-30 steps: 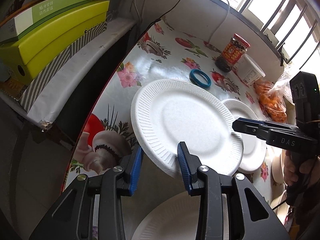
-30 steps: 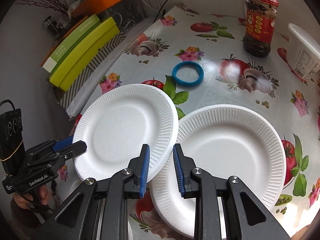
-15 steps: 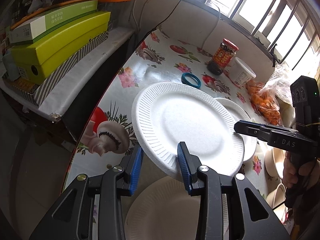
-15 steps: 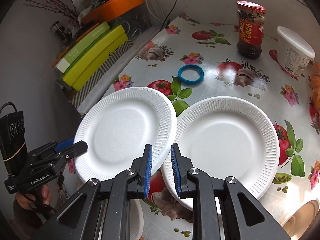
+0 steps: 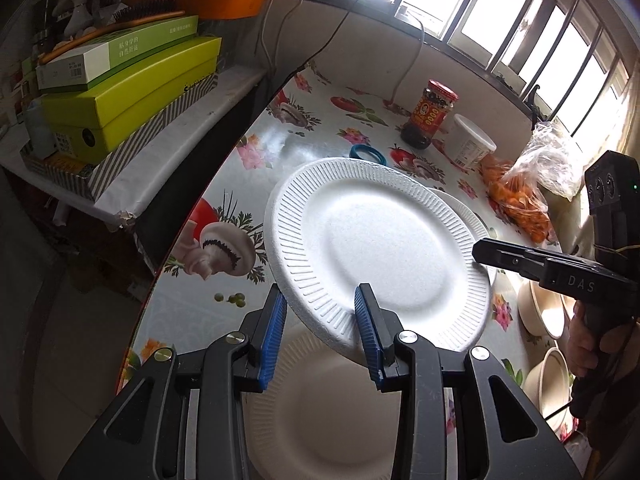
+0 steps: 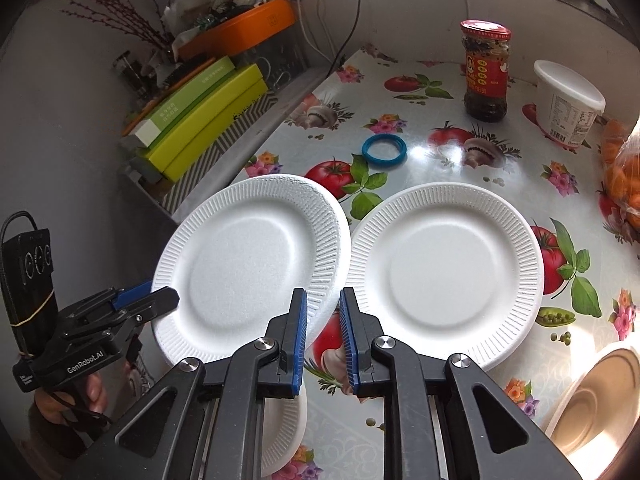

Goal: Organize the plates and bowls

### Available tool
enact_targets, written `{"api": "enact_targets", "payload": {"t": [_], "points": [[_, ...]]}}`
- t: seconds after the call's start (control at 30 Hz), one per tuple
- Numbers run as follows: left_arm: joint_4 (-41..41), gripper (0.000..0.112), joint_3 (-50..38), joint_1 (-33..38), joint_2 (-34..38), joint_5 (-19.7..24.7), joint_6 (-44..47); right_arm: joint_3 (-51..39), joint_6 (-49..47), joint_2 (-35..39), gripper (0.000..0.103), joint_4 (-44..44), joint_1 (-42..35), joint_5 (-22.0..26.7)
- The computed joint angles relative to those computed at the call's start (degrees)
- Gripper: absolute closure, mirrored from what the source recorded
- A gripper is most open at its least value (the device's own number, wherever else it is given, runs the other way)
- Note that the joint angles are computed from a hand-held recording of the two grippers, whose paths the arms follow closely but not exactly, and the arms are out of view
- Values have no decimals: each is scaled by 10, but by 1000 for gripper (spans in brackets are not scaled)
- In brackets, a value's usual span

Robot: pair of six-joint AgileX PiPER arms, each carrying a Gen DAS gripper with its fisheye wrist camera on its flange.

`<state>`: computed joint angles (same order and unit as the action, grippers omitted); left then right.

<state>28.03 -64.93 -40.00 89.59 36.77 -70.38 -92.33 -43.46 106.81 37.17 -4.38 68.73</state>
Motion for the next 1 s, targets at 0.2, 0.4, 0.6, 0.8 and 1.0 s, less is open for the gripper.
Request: {"api": "enact_targets", "payload": {"t": [0.2, 0.4, 0.6, 0.8, 1.0], "points": [[44, 76, 27, -37, -25, 17, -59, 56, -24, -42, 87, 12, -9, -9], [80, 76, 59, -75, -51, 37, -119, 129, -64, -94, 87, 24, -16, -29], [115, 76, 92, -120, -78, 63, -178, 183, -90, -128, 87, 36, -25, -31], [137, 76, 119, -155, -88, 69, -226, 231, -111, -155, 87, 35, -33, -39], [139, 76, 153, -171, -90, 53, -265, 277, -130, -175, 87, 26, -27, -63]]}}
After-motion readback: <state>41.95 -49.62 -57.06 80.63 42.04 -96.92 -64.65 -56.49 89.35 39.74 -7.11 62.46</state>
